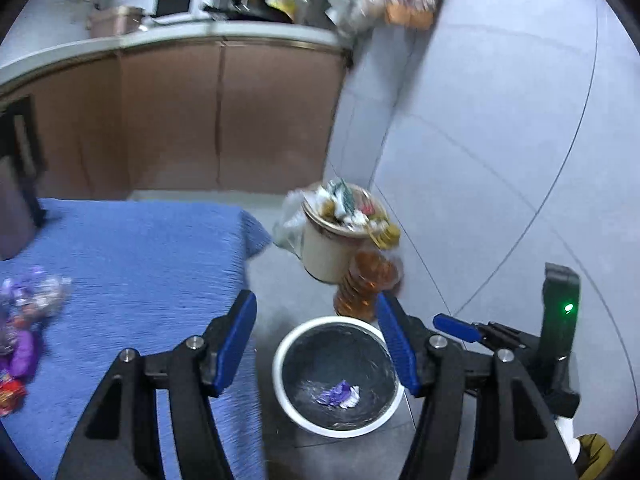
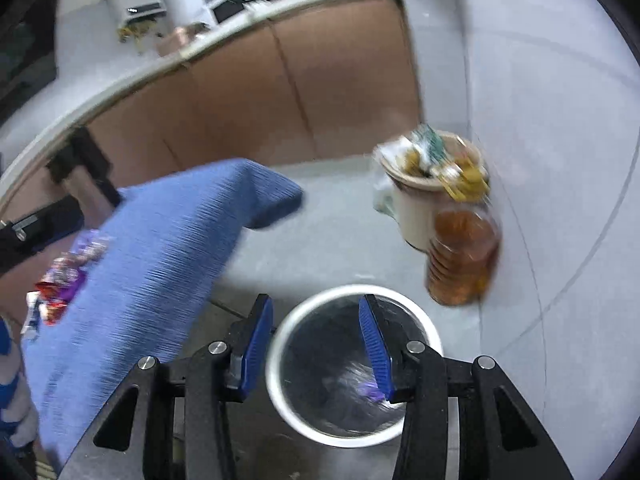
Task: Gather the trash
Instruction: 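Grasp the red snack bag with left gripper while right gripper grasps purple lid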
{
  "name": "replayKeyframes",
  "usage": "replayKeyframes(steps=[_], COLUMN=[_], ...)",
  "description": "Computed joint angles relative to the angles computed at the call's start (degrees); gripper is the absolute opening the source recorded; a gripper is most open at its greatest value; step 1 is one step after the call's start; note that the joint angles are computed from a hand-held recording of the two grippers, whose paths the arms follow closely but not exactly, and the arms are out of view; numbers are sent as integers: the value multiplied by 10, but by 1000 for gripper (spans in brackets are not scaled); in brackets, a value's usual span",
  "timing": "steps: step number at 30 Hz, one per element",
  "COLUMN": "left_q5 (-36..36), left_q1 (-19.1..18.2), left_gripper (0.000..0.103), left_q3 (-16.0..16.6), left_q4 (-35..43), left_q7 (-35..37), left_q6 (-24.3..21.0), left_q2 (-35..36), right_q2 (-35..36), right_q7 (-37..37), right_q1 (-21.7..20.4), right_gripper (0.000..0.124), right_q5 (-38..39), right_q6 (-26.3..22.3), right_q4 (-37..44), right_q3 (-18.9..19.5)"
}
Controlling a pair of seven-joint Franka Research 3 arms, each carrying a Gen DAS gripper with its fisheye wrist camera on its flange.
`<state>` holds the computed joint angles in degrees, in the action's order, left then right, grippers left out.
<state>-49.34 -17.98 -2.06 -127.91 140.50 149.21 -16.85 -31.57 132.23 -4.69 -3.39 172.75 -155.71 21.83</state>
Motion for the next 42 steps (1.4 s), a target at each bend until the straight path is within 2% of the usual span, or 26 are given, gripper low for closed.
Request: replayKeyframes(steps=[4,8,13,16,18,22,26,28,32,36,40,42], left_q5=[-7,13,54,71,82,108,138,147,149,127,102,86], left_q1=[19,46,91,114,130,170,208,227,258,281,291,293], left_gripper=[60,60,60,60,60,57,47,41,36,18,9,8], left_q3=[33,69,104,116,118,107,85,74,51,36,30,30], left_q4=[-31,-51,-53,-41,-33,0,41,62,84,92,84,75], left_q7=[15,7,-23,-36,-45,-81,-110,-119,-128,-111,-87,-74], left_q6=[8,12,32,49,63,70,59,43,22,2,0,-2], left_q2=[-49,-79,-69,-40,-18,39,98,122,150,163,157,148], right_q2=[9,66,170,238,291,393,489,529,600,658,681,684], right_q7=[-16,-46,-75,-120,-182,-268,-298,-291,-280,-253,-233,-228], right_q1=[32,81,141,202,246,280,309,326,336,348,356,357], right_gripper=[42,41,36,33,31,28,25,24,23,21,11,9], right_q5=[-2,5,-1,19,72,153,169,168,184,180,169,165], right_q6=[-4,0,-7,-20,-37,-85,-142,-163,-201,-243,-265,-272], right_q4=[50,118,224,291,345,457,575,626,719,799,837,842], right_q3=[2,-5,-15,-50,-74,-84,-101,-117,-130,-147,-158,-159])
